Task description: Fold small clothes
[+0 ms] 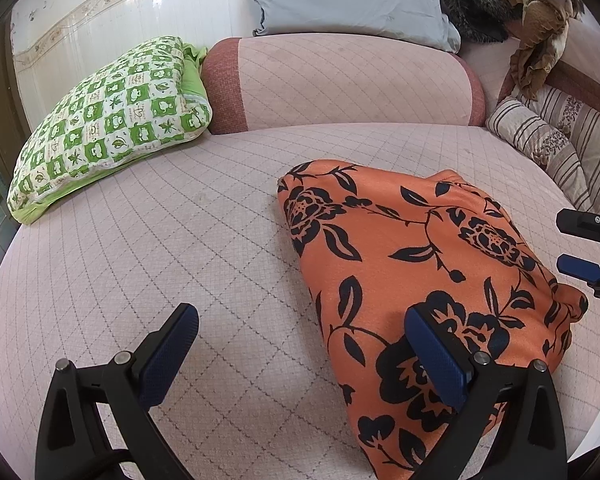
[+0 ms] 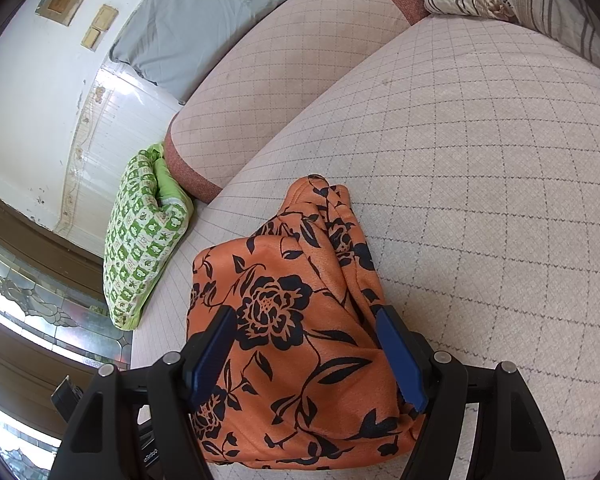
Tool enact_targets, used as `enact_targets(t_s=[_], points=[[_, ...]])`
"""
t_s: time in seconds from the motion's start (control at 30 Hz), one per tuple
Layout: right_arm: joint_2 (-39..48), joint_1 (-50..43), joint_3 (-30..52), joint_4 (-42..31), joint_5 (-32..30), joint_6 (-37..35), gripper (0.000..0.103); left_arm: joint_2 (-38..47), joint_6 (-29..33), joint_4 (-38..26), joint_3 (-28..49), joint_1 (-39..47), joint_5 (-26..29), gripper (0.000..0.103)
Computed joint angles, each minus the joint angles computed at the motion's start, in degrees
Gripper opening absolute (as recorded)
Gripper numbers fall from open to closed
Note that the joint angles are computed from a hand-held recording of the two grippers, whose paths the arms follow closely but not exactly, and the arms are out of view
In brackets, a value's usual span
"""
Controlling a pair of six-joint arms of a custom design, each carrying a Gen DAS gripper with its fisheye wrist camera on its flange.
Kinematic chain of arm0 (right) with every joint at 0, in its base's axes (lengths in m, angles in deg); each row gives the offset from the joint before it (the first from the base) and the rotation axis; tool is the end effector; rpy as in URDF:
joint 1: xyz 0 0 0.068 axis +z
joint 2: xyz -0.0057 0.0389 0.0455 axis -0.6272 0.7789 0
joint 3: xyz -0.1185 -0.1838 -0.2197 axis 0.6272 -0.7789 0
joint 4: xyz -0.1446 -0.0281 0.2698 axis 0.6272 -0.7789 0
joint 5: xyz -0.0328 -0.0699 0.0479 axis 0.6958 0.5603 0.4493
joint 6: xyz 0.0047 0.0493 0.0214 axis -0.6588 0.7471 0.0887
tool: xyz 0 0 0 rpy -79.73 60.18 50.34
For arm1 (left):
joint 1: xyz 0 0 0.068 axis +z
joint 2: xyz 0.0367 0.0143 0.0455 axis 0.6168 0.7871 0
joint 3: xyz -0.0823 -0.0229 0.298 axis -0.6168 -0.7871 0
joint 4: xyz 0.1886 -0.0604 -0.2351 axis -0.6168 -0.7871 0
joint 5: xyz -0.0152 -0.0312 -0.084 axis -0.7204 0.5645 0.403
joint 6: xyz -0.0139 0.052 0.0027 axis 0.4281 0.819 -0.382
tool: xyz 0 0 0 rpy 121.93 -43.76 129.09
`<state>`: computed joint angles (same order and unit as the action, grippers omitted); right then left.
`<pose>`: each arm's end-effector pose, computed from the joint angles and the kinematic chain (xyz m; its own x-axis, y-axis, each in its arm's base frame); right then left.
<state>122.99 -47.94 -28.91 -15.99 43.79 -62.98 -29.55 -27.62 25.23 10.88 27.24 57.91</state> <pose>0.2545 -0.0174 0.1518 -0.8172 0.4490 -0.3614 0.0614 0.6913 0.7200 0.1932 -0.0324 0.2079 -0.7372 0.0528 -0.6736 0.0375 0.9986 0.0373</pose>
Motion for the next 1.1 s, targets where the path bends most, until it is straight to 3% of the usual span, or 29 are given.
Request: enact_targets(t_s=[1.1], points=[[1.7,-0.1,0.3,1.0,-0.3,-0.5,0.075,0.1,-0.3,-0.2,0.1,-0.2,0.0,0.103]])
